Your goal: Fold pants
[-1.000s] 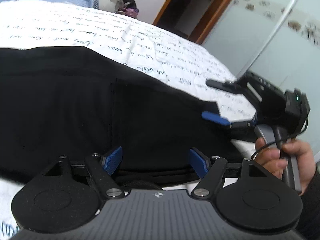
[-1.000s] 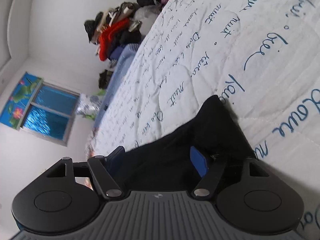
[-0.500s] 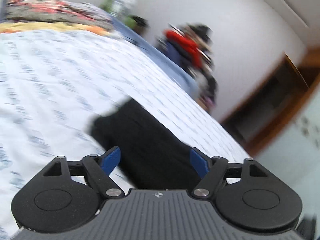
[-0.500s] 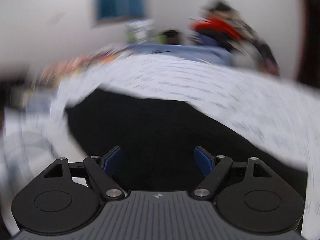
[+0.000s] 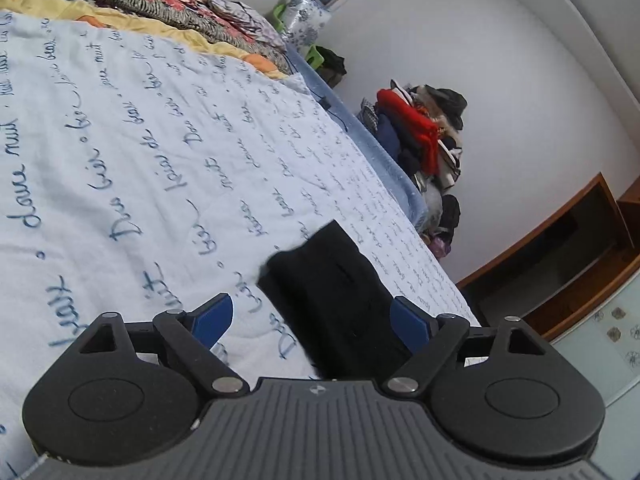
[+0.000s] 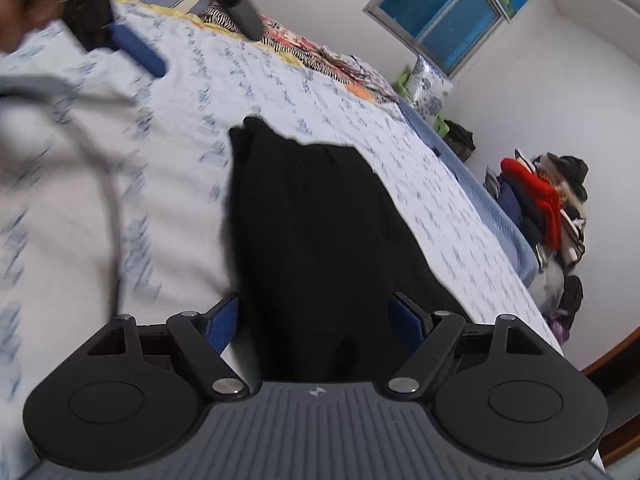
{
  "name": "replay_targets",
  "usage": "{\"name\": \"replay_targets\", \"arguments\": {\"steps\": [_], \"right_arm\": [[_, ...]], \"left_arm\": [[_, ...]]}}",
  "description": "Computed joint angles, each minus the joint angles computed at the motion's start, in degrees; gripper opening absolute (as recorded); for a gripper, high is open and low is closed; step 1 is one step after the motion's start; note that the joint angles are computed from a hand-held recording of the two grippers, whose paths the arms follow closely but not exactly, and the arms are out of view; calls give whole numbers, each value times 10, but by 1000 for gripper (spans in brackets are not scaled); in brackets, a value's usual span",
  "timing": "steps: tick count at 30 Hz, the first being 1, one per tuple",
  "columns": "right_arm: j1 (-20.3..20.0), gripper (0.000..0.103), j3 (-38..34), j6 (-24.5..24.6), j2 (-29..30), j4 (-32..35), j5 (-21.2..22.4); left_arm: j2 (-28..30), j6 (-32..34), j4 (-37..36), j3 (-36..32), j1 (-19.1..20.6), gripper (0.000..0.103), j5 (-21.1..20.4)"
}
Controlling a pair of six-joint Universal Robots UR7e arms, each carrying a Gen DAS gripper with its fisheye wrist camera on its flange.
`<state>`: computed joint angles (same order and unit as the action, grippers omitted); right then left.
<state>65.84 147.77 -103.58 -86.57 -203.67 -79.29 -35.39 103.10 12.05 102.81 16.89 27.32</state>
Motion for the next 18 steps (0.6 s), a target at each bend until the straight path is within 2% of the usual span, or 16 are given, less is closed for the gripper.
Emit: {"name": "replay_targets", "arguments": {"steps": [2,5,6,7,9,11,12,14,15,18], "right_arm": [[22,80,-11,-3,49,-46,-5],[32,79,-18,-20,106,-103,17],[34,76,-23,-14,107,-89,17],[37,54,-27,-1,95,-51,10],[38,33,-34,40,73,9,0],[28,30,-36,62,60,31,18],[27,28,-41,92,51,51,23],[17,23,-58,170,13,135,55],[6,22,-65,199,-2,167,82],[-25,22,-70,253,-15,180,137]], "left_arm": [[-4,-10,4,7,1,87,-5],[-9,-34,12,16,3,90,-7],[-11,-38,11,19,5,91,-5],[-14,-41,8,22,7,91,-2],[-21,-33,-8,28,10,92,6],[-27,-20,-25,30,17,92,18],[-30,-11,-36,30,21,92,24],[-42,16,-73,36,32,93,46],[-49,31,-97,40,40,93,61],[-66,67,-162,47,72,96,130]]}}
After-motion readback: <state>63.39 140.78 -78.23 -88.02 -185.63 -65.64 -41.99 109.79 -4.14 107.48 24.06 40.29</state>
